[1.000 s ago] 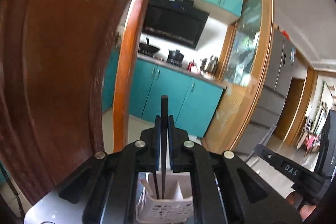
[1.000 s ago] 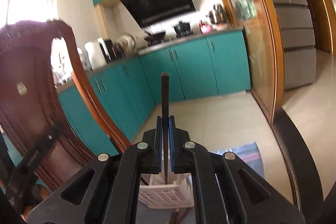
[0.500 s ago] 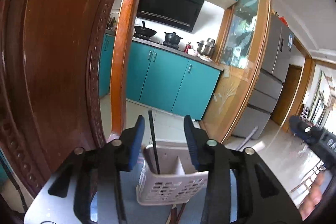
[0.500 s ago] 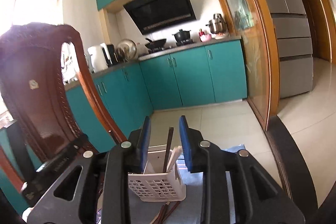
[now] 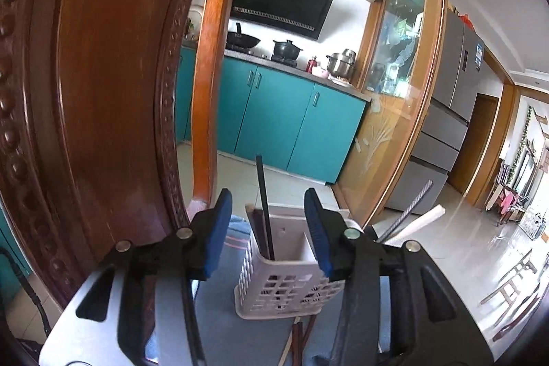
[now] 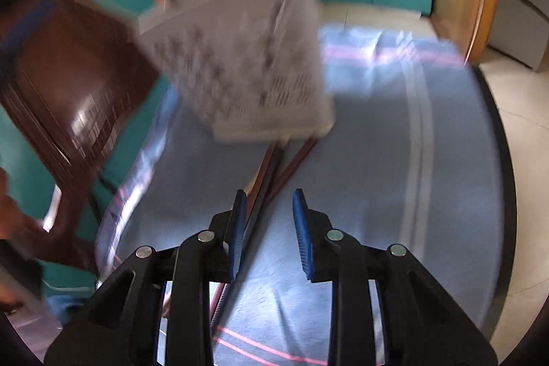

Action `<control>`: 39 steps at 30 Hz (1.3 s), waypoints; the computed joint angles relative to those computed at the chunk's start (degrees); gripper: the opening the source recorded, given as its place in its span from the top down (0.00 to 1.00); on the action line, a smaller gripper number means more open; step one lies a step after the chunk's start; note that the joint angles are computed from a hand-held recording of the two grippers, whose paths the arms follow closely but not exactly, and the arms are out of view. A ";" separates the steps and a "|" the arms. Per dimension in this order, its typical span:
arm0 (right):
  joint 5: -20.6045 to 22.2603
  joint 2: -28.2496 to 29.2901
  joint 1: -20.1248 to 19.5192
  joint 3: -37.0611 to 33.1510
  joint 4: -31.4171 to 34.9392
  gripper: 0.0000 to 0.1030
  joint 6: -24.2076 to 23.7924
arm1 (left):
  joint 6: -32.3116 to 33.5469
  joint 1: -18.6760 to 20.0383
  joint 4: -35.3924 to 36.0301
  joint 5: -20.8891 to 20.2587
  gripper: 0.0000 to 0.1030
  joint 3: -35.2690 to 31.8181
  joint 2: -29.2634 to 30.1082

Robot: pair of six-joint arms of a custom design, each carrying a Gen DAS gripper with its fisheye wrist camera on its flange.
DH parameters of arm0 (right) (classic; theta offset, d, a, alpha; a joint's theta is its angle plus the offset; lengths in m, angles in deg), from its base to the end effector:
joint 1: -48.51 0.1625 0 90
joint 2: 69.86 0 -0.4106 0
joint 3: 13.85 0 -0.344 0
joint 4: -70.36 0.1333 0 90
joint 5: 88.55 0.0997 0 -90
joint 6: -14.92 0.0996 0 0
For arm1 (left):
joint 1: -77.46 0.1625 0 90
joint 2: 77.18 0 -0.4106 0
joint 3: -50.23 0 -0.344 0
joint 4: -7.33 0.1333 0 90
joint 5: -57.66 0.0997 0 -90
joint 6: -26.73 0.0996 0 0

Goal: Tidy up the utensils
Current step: 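Move both open tools back down to the chopsticks on the cloth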

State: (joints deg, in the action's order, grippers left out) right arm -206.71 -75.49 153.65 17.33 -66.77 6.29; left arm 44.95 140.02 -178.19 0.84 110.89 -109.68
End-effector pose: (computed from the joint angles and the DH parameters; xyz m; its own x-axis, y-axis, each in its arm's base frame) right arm 0.3037 -0.7922 0.0094 -0.8498 -0.1967 0.4891 -0.3746 0.8781 -0.2978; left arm -0.1858 -0.7654 0.2807 -0.8712 0.0474 -0.4887 0.4735 0.3441 -0.8108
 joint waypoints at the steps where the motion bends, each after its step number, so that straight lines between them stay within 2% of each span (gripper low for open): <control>1: -0.79 1.28 0.02 -2.14 2.08 0.73 0.35 | -0.31 -0.02 0.81 0.08 0.55 -0.02 0.01; 3: -2.62 4.53 0.33 -7.18 6.23 0.73 0.05 | -0.28 -0.03 2.12 0.40 0.55 0.20 -0.05; 5: -3.64 5.42 0.40 -7.78 6.74 0.74 -0.36 | -0.01 0.00 2.75 0.29 0.55 0.97 -0.48; 7: -2.06 4.59 0.22 -6.59 6.80 0.83 0.02 | 0.25 0.02 2.87 0.31 0.55 1.53 -0.77; 10: -1.38 2.54 -0.39 -3.55 5.27 0.88 2.44 | 0.23 0.07 3.18 0.40 0.54 2.29 -1.14; 19: -0.70 -5.84 -3.05 8.33 -1.86 0.88 9.90 | 0.40 -0.04 8.94 2.95 0.49 3.30 -1.06; 21: -0.65 -7.13 -3.29 10.01 -2.97 0.87 11.07 | -0.80 0.12 12.23 3.62 0.47 2.59 -0.69; 23: -2.94 -7.07 -3.07 9.41 -3.11 0.87 11.36 | -2.68 0.41 16.52 4.04 0.45 1.55 -0.29; 24: -3.56 -8.06 -2.96 11.76 -4.51 0.87 11.32 | -3.90 0.56 19.29 4.58 0.45 0.70 0.08; 27: -2.83 -8.49 -3.29 12.99 -4.25 0.87 10.64 | -7.63 1.15 27.32 5.65 0.45 -1.96 1.23; 31: -4.65 -6.56 -2.81 10.62 -3.28 0.87 7.78 | -12.47 2.19 37.01 5.32 0.45 -5.61 2.63; 34: -8.05 -5.63 -2.41 9.44 -2.83 0.87 7.30 | -13.09 2.45 40.08 5.54 0.43 -6.79 3.42; 35: -7.67 -5.92 -2.47 9.93 -3.19 0.87 7.28 | -13.03 2.49 40.23 5.68 0.40 -6.20 3.26; 39: -3.51 -7.87 -2.86 13.17 -6.19 0.87 6.67 | -13.49 2.58 43.72 6.62 0.39 -7.21 4.01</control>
State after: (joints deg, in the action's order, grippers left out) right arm -210.21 -83.36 150.78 30.50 -72.96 12.96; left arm 31.45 142.60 -134.47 7.46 103.68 -105.67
